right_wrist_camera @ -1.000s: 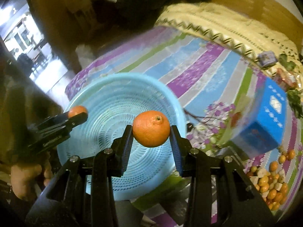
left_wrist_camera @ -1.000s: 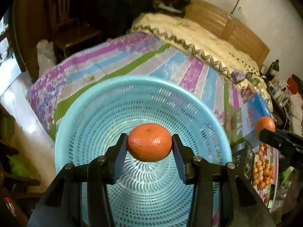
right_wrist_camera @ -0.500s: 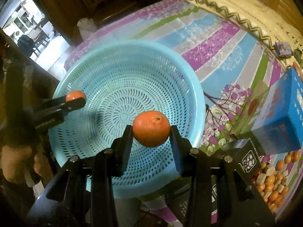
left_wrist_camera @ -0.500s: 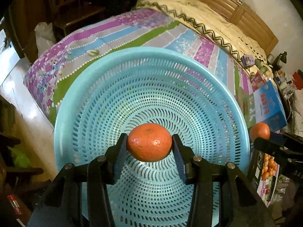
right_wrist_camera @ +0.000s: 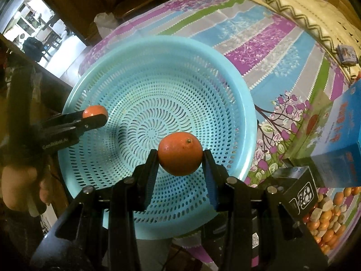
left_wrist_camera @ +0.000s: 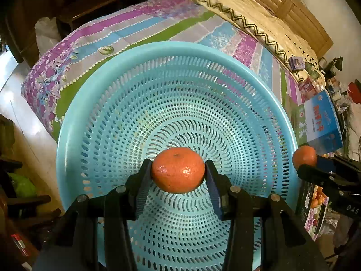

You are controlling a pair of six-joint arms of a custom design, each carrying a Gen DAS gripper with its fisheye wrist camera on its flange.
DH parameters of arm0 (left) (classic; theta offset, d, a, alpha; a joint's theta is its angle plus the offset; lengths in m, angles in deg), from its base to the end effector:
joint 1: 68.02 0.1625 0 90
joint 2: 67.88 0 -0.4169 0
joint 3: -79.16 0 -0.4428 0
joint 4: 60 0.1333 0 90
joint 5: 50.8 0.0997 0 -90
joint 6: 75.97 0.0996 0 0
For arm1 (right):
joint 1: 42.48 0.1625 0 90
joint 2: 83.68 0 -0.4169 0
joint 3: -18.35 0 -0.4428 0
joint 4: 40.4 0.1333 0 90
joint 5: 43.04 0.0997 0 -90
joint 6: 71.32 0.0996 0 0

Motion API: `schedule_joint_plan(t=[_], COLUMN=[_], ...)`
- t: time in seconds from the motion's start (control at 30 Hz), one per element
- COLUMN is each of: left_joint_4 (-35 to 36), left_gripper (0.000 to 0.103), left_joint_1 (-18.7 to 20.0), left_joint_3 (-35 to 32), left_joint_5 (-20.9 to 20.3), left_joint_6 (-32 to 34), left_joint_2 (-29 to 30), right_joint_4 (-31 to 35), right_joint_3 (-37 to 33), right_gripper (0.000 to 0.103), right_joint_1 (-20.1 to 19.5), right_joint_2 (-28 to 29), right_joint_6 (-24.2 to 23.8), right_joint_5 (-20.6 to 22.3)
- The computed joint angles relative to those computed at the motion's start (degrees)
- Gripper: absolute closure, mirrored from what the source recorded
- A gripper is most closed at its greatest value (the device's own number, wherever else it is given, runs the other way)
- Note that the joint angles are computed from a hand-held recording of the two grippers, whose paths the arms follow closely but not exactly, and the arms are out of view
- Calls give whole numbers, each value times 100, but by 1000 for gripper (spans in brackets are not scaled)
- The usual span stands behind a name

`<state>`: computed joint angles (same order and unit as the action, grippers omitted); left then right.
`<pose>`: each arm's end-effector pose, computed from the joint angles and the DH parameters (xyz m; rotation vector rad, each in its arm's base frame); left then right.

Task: Organize fruits
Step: 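Open both tools to drop the oranges into the basket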

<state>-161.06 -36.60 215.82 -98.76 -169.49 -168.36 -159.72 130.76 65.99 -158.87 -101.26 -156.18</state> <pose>-0.1863 -0.3482 0.2018 -0.5335 2.3913 -0.7793 0.2621 -0.4874 0.1933 1.1601 -2.4863 -0.2446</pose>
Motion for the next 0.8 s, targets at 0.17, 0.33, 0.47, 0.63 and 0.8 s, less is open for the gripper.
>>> schedule_joint_plan(t=[0.17, 0.33, 0.47, 0.63, 0.8], left_joint_4=[-35, -117, -144, -72, -37], left_gripper=[55, 54, 36, 31, 29], left_joint_1=[31, 54, 65, 107, 138], left_joint_3=[11, 24, -12, -92, -63], left_joint_5=[-31, -61, -68, -81, -104], left_joint_6=[11, 102, 135, 116, 32], left_joint_2=[-28, -29, 40, 134, 103], right_joint_4=[-7, -5, 7, -92, -115], right_joint_3=[18, 17, 12, 37, 7], right_gripper=[63, 62, 61, 39, 39], right_joint_1=[1, 6, -1, 0, -7], right_joint_2=[16, 22, 32, 1, -12], right_joint_6=[-18, -57, -34, -49, -69], right_joint_5=[-26, -5, -7, 51, 107])
